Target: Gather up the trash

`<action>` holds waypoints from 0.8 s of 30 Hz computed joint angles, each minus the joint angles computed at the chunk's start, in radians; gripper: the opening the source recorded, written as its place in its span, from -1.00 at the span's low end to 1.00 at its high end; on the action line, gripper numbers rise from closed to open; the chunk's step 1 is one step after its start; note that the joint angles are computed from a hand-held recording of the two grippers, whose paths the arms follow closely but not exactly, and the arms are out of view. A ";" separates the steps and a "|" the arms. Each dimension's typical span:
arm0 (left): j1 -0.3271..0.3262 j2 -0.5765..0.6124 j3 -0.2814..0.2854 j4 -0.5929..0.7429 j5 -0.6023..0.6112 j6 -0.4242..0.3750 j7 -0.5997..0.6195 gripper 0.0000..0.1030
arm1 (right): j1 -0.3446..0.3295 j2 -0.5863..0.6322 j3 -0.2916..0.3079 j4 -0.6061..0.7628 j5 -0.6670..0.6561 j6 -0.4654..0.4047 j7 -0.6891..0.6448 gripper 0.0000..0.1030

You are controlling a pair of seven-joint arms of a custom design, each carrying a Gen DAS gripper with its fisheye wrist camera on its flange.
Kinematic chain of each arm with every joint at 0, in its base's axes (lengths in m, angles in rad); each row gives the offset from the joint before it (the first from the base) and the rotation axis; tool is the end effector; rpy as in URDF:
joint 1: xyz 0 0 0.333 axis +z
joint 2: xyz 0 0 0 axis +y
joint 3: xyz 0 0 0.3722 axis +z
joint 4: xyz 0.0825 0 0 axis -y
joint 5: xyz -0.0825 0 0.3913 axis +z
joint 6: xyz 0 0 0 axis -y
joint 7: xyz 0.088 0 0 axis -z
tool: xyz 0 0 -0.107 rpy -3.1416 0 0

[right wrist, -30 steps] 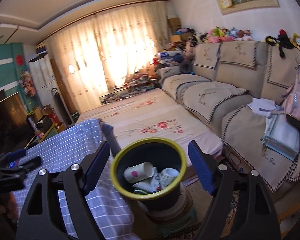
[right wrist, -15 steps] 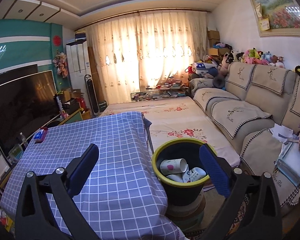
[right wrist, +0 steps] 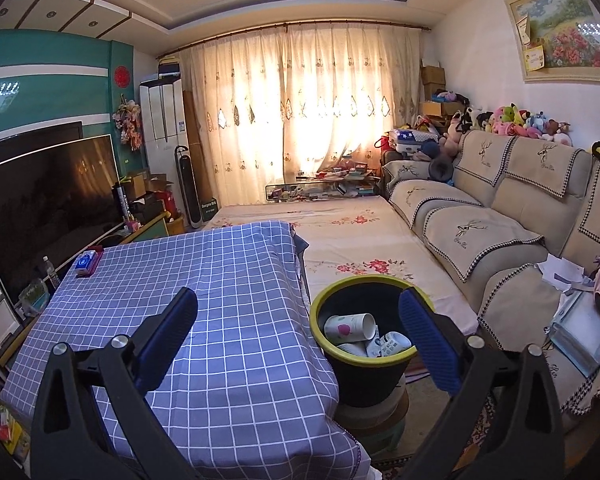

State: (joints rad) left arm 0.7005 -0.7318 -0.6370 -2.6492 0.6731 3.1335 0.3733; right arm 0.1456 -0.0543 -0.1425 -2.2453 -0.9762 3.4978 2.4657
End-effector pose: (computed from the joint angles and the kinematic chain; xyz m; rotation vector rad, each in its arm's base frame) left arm 0.3871 -0.0817 0.5565 -1.7712 1.0885 -0.7899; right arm 0.5240 0.0992 0.5635 -1.6087 1.2610 -0.7486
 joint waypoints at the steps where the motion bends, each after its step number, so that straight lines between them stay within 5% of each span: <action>1: -0.001 -0.001 0.001 -0.001 -0.001 0.004 0.000 0.91 | 0.001 -0.002 -0.002 0.000 -0.008 -0.001 0.008 0.86; 24: -0.015 -0.020 0.008 0.000 -0.014 -0.008 0.011 0.91 | -0.013 0.011 0.018 0.003 0.015 -0.003 -0.005 0.86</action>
